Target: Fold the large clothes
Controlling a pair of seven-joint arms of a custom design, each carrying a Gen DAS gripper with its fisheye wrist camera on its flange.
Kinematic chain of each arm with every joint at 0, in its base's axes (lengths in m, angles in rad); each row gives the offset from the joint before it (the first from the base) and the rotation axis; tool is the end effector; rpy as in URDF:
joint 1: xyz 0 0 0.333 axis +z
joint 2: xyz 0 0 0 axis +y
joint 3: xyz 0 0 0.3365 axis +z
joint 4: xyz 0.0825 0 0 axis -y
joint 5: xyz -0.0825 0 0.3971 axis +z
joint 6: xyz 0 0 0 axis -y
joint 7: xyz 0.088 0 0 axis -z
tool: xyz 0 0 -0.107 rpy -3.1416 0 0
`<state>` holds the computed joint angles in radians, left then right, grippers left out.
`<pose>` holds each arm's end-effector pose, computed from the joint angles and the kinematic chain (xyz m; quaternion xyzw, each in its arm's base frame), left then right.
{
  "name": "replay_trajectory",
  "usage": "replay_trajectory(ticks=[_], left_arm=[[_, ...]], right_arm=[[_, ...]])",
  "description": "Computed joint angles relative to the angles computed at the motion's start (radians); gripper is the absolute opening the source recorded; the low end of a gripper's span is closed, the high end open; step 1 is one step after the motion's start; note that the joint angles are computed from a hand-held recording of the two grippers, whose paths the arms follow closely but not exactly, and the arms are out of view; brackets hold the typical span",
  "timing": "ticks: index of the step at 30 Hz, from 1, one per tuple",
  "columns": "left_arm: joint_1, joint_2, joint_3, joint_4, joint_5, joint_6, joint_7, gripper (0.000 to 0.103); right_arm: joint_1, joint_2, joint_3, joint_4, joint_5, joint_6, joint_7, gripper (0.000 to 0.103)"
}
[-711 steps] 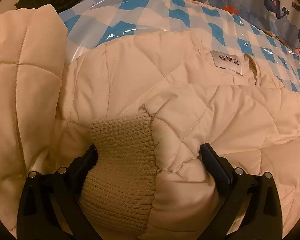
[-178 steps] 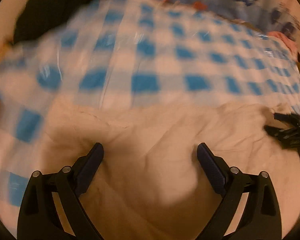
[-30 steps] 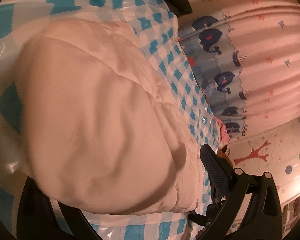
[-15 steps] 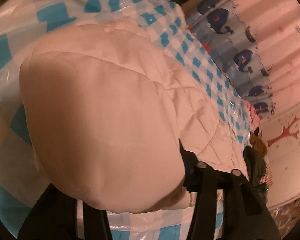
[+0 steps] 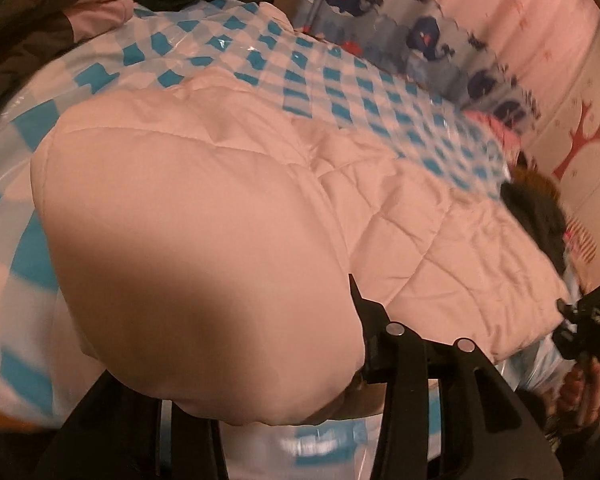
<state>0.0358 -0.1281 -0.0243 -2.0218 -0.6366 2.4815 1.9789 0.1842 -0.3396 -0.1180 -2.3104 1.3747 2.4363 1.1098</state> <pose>0.5739 0.0082 0.5885 -0.6542 0.6571 -0.3629 0.0929 0.4906 0.0299 0.5436 -0.4567 0.6971 0.1520 0.5314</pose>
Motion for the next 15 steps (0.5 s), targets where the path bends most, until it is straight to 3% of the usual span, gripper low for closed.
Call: replay_trajectory(ticks=[3,6,8,10,13,15], left_arm=[[-0.007,-0.074,-0.015,-0.079,0.066,0.036,-0.018,0.040],[-0.021,-0.109,-0.022,-0.117,0.133,0.071,-0.046,0.041],[-0.033,-0.124,-0.017,-0.133,0.154,0.084,-0.060,0.041],[-0.042,-0.135,-0.009,-0.144,0.168,0.089,-0.066,0.041],[-0.052,-0.137,-0.005,-0.147,0.189,0.101,-0.076,0.041],[-0.057,-0.141,-0.003,-0.152,0.202,0.110,-0.079,0.041]], right_arm=[[-0.008,-0.061,-0.002,-0.073,-0.034,-0.003,0.026,0.018],[-0.008,-0.066,-0.015,-0.093,-0.057,-0.011,0.052,0.027],[-0.004,-0.054,-0.022,-0.090,-0.044,-0.019,0.050,0.048],[-0.006,-0.037,-0.020,-0.082,-0.042,-0.020,0.055,0.059],[-0.005,-0.022,-0.021,-0.077,0.008,-0.012,0.034,0.059],[-0.008,-0.019,-0.014,-0.079,0.035,0.006,0.019,0.049]])
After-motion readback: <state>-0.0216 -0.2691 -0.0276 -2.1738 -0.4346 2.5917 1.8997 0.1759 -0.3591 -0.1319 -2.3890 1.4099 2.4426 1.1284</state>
